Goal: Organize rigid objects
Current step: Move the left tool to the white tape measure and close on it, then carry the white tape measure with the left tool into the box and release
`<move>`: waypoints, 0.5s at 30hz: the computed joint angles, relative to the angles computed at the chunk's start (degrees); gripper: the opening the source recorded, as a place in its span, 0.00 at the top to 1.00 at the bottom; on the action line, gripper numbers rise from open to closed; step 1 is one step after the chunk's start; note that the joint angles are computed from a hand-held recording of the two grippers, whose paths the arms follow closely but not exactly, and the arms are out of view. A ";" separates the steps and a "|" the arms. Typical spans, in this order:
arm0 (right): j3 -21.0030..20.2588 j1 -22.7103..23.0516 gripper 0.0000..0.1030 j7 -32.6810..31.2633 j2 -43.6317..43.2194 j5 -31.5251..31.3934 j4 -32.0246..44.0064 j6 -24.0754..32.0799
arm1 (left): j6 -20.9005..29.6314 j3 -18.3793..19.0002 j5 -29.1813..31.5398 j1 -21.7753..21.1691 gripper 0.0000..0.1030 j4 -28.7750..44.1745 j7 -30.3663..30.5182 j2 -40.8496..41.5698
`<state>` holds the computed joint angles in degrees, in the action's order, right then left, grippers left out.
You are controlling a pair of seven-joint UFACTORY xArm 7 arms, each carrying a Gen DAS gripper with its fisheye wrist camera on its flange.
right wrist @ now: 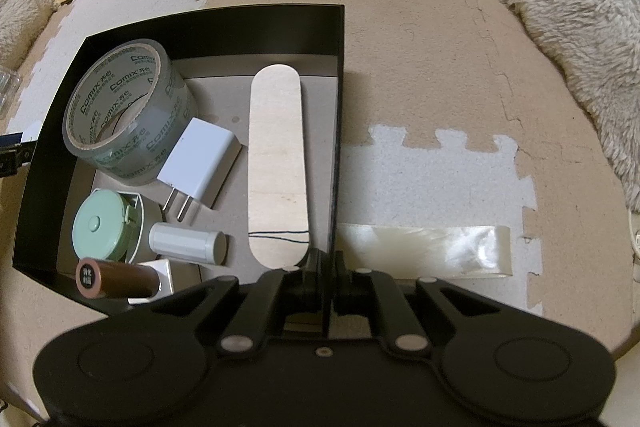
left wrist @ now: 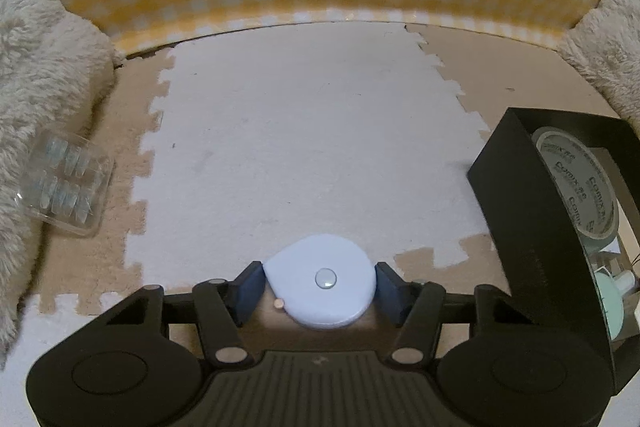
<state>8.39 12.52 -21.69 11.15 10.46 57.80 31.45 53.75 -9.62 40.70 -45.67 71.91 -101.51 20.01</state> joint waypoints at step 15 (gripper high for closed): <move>-0.02 0.04 0.93 0.08 -0.01 -0.09 -0.02 -0.04 | 0.78 0.69 13.70 -3.86 0.42 9.70 -2.16 2.51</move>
<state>8.38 12.56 -21.61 11.15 10.37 57.78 31.41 54.53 -8.94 54.41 -49.53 81.61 -103.67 22.52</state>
